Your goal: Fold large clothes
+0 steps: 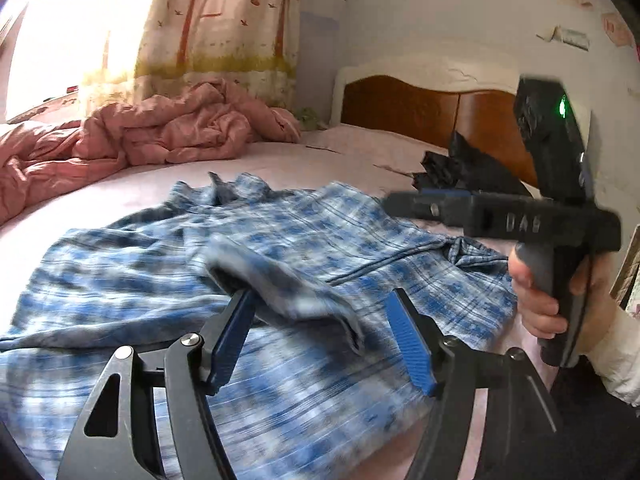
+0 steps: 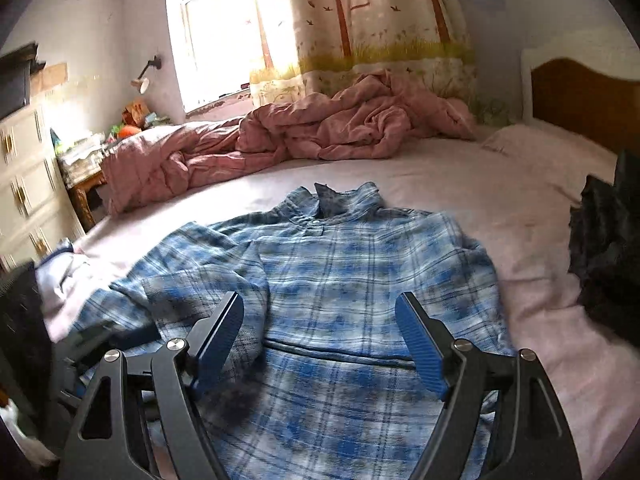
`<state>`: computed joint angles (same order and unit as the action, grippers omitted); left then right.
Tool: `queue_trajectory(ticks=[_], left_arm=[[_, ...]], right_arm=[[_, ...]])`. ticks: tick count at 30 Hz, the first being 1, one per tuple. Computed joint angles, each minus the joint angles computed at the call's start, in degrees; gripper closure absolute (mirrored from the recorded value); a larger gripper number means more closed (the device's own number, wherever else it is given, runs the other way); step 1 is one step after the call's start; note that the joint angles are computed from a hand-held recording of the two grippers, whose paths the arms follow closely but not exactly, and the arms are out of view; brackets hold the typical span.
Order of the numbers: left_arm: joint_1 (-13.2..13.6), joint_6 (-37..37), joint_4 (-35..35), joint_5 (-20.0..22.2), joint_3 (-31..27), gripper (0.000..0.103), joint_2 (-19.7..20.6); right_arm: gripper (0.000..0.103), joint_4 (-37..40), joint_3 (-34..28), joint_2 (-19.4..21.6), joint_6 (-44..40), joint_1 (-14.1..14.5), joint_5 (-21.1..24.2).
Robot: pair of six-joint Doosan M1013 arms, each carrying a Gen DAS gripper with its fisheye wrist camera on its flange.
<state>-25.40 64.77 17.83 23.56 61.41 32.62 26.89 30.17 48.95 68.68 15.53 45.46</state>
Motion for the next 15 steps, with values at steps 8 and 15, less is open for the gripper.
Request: queue_trajectory(ticks=[8,15], left_arm=[[2.4,-25.9,22.9,-1.9,4.4,0.036,-4.1],[2.8,-43.0,39.8,5.2,5.1,0.036,-4.7]], right_arm=[[0.023,4.7,4.2,-1.7,-16.5,1.7,0.4],[0.023,-3.9,8.0,-2.5,-18.4,5.9,-2.4]])
